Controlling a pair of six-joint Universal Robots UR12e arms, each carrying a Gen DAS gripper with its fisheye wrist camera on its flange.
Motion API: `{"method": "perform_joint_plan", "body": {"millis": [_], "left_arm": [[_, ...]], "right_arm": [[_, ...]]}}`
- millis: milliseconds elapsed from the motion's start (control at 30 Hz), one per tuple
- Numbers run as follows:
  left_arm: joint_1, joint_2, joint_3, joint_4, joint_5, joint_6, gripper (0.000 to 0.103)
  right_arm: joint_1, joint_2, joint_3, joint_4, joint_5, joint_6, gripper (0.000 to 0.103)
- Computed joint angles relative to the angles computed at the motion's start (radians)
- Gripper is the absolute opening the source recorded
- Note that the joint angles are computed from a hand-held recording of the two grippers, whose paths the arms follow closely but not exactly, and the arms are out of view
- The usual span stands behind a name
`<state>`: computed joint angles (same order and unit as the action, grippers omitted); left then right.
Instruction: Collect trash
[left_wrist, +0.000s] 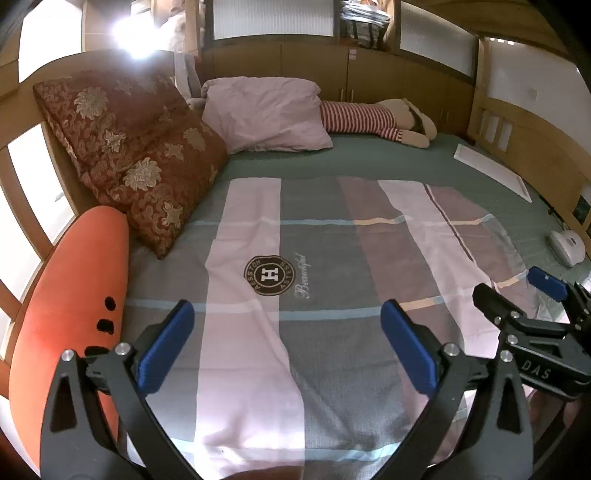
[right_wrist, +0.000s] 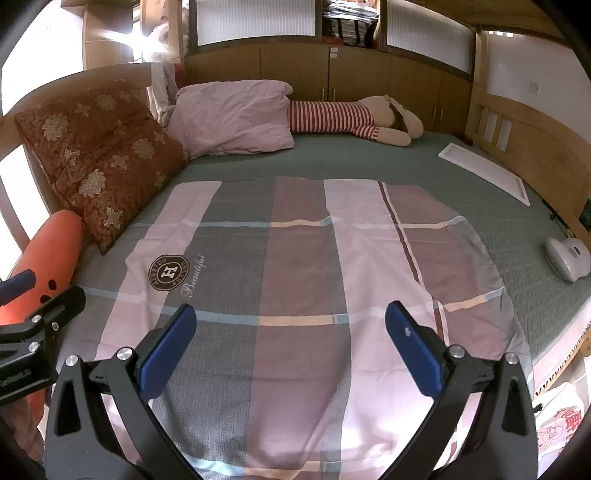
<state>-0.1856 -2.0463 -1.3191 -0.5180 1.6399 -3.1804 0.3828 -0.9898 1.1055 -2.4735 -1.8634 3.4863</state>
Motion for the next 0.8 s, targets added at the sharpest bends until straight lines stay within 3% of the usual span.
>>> {"method": "perform_joint_plan", "body": {"millis": [800], "left_arm": [[0.003, -0.001, 0.001, -0.004, 0.000, -0.001, 0.100]], "right_arm": [[-0.001, -0.004, 0.008, -0.001, 0.002, 0.004, 0.100]]}}
